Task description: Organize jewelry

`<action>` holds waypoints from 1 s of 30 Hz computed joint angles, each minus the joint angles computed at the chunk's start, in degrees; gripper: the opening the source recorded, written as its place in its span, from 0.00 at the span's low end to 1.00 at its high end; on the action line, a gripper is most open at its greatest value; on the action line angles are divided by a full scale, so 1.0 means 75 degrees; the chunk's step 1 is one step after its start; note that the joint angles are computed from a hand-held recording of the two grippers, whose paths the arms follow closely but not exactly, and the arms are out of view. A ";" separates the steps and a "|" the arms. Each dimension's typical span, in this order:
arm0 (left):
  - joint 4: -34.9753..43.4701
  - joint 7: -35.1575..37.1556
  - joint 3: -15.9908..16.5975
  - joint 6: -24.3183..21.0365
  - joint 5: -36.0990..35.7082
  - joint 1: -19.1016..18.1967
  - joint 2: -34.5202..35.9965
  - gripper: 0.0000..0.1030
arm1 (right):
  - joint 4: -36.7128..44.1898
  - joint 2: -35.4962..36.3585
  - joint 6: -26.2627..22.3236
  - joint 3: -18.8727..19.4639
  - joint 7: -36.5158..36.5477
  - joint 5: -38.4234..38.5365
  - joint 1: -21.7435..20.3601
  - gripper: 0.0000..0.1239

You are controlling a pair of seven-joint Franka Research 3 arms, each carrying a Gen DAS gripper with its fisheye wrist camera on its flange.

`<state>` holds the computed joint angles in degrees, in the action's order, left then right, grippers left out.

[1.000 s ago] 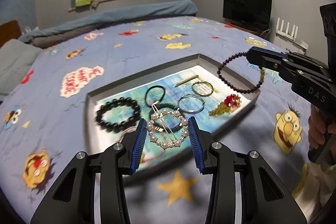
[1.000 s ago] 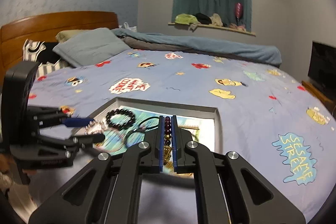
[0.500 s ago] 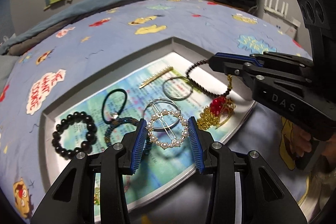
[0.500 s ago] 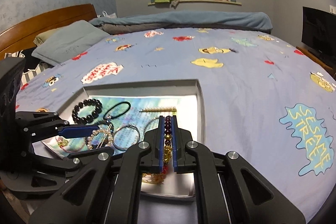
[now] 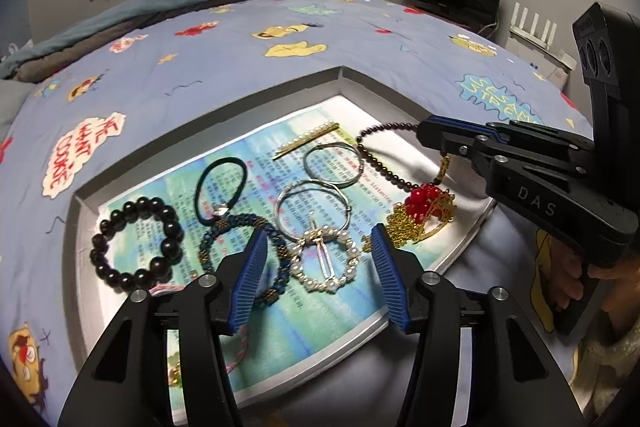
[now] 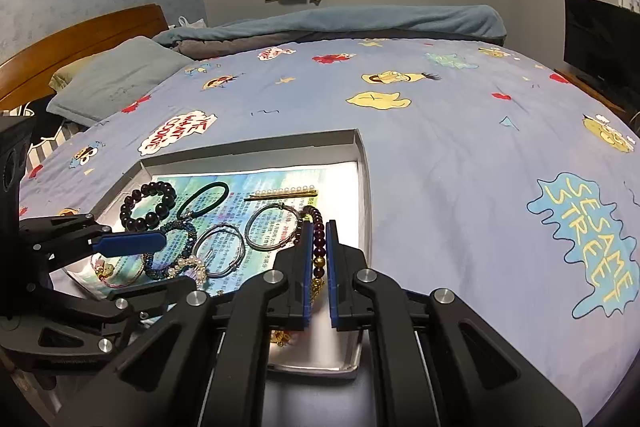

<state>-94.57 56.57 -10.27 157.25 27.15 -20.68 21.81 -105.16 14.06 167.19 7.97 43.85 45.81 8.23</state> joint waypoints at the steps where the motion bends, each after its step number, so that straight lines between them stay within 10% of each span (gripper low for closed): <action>1: -0.0088 -0.0156 0.0087 0.0051 0.0110 -0.0049 -0.0081 0.57 | 0.0001 0.0007 0.0031 -0.0030 0.0071 -0.0063 0.0029 0.05; 24: -0.2041 -0.3614 0.0107 0.0112 0.2919 0.0292 -0.2292 0.91 | -0.1073 -0.1396 0.0140 -0.0291 -0.0482 0.1046 0.0213 0.77; 30: -0.2742 -0.4172 -0.0296 -0.0258 0.3193 0.0571 -0.3089 0.94 | -0.1629 -0.1967 0.0124 -0.0523 -0.0202 0.0575 0.0565 0.79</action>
